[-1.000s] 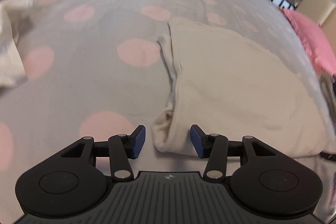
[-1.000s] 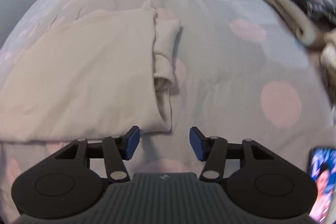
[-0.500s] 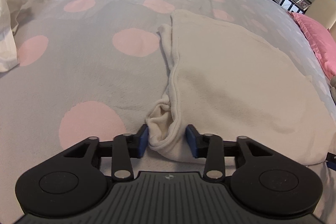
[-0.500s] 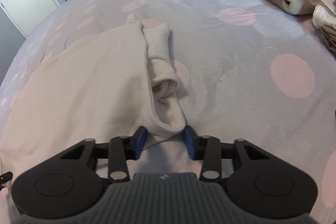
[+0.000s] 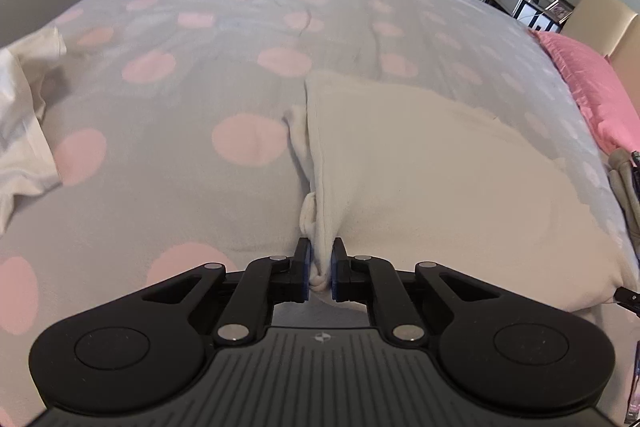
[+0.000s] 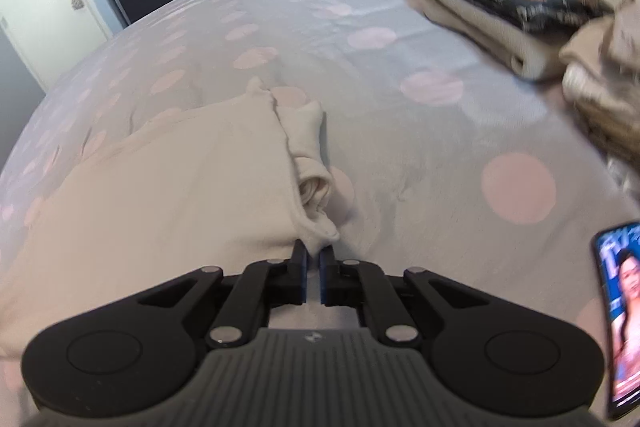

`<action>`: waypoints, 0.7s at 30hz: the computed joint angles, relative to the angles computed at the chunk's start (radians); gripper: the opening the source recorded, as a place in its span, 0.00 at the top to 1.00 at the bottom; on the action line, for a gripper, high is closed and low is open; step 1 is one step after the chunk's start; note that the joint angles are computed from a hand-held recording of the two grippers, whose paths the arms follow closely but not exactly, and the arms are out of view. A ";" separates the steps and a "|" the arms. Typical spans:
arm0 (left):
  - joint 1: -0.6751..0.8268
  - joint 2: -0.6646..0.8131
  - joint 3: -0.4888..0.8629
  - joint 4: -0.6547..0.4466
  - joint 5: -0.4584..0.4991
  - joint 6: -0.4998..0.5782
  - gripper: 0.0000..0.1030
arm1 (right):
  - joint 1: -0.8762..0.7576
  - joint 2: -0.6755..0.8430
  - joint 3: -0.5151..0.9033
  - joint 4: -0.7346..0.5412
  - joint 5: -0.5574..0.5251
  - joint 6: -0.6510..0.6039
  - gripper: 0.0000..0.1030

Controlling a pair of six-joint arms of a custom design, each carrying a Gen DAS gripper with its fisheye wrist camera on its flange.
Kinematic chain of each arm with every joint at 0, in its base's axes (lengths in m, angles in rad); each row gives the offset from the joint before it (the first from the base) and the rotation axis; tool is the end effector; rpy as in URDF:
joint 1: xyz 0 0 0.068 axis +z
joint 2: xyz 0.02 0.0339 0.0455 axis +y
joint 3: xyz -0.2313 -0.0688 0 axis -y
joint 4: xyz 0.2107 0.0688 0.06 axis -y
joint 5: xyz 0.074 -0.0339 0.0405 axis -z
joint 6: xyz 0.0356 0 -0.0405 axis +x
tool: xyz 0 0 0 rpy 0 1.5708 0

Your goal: Fold clothes

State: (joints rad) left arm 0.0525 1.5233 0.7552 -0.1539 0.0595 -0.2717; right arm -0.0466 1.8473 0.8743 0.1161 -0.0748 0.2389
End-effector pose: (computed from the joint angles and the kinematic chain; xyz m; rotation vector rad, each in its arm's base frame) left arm 0.2682 0.0120 0.1540 -0.3785 2.4693 -0.1658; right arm 0.3228 -0.0124 0.1129 0.3124 2.4122 0.1777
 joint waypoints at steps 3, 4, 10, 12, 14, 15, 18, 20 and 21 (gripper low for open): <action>0.004 -0.082 0.012 -0.093 0.001 0.007 0.93 | 0.016 -0.095 -0.015 -0.092 0.017 -0.061 0.94; -0.001 -0.108 0.020 -0.137 -0.015 0.014 0.93 | 0.015 -0.126 -0.017 -0.131 0.014 -0.072 0.94; -0.032 -0.282 0.029 -0.388 -0.058 0.062 0.93 | -0.041 -0.323 -0.121 -0.300 -0.027 -0.056 0.94; -0.041 -0.353 0.012 -0.454 -0.070 0.076 0.93 | -0.062 -0.396 -0.161 -0.359 -0.044 -0.071 0.94; -0.047 -0.415 0.002 -0.530 -0.074 0.094 0.93 | -0.099 -0.472 -0.191 -0.435 -0.091 -0.081 0.94; -0.054 -0.440 -0.003 -0.566 -0.081 0.103 0.93 | -0.116 -0.519 -0.209 -0.473 -0.108 -0.086 0.94; -0.081 -0.495 -0.019 -0.651 -0.112 0.126 0.93 | -0.135 -0.641 -0.260 -0.561 -0.106 -0.133 0.94; -0.076 -0.525 -0.036 -0.699 -0.105 0.149 0.93 | -0.135 -0.675 -0.284 -0.599 -0.096 -0.171 0.94; -0.078 -0.528 -0.046 -0.708 -0.108 0.158 0.93 | -0.133 -0.672 -0.297 -0.604 -0.092 -0.184 0.94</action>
